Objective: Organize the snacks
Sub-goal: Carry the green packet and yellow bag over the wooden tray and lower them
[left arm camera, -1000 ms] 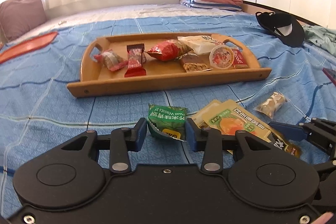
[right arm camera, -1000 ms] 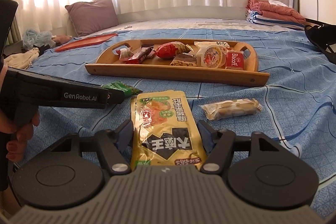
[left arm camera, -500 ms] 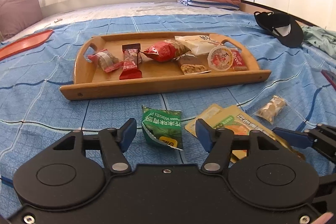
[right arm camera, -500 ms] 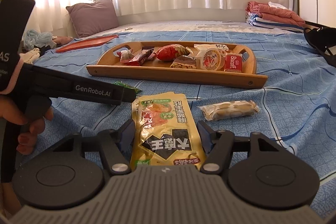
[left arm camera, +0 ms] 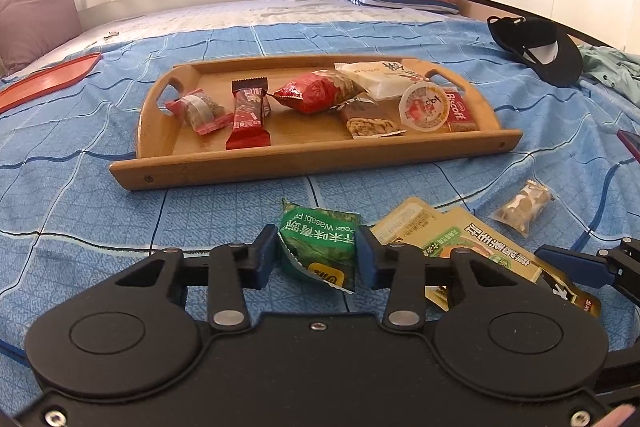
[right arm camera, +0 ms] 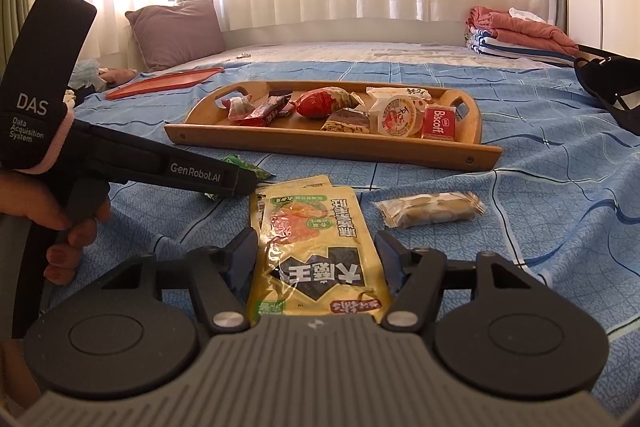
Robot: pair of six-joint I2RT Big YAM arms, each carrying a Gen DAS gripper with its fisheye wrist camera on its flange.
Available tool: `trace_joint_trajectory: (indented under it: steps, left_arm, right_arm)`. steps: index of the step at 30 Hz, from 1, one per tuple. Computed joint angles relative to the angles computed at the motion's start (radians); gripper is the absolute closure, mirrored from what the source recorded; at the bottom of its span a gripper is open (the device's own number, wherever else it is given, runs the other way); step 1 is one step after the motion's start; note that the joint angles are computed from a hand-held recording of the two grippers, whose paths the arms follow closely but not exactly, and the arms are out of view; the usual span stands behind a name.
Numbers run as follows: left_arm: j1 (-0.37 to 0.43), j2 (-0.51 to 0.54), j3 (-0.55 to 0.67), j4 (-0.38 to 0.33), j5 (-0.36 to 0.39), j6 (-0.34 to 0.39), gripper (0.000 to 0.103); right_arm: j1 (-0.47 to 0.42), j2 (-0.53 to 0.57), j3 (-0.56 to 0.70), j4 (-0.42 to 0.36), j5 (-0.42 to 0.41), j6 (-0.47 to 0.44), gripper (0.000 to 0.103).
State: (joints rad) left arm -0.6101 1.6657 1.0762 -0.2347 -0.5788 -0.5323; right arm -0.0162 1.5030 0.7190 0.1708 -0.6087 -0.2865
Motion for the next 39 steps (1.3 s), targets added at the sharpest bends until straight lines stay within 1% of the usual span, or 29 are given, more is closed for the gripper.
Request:
trace_joint_trajectory:
  steps: [6, 10, 19, 25, 29, 36, 39]
  left_arm:
    - [-0.013, -0.014, -0.008, 0.009, -0.023, 0.027, 0.066]
    - [-0.015, -0.036, -0.015, 0.011, -0.032, 0.025, 0.067]
    - [-0.014, -0.076, -0.002, -0.023, -0.061, 0.037, 0.067]
    - [0.000, -0.090, 0.025, -0.041, -0.063, 0.054, 0.067]
    - [0.016, -0.097, 0.049, -0.056, -0.067, 0.082, 0.067]
    - [0.058, -0.100, 0.092, -0.068, -0.044, 0.096, 0.067]
    - [0.085, -0.098, 0.112, -0.057, -0.028, 0.099, 0.067]
  right_arm:
    - [-0.003, -0.014, -0.008, 0.020, 0.001, 0.006, 0.037]
    - [-0.006, -0.023, -0.007, 0.024, 0.004, 0.010, 0.037]
    - [-0.009, -0.049, -0.003, 0.036, -0.004, 0.020, 0.037]
    - [-0.010, -0.058, 0.031, 0.020, -0.009, 0.035, 0.037]
    - [-0.014, -0.050, 0.080, 0.002, -0.007, 0.055, 0.037]
    - [-0.021, -0.004, 0.218, -0.098, -0.004, 0.109, 0.037]
    - [-0.018, 0.030, 0.299, -0.164, 0.005, 0.143, 0.037]
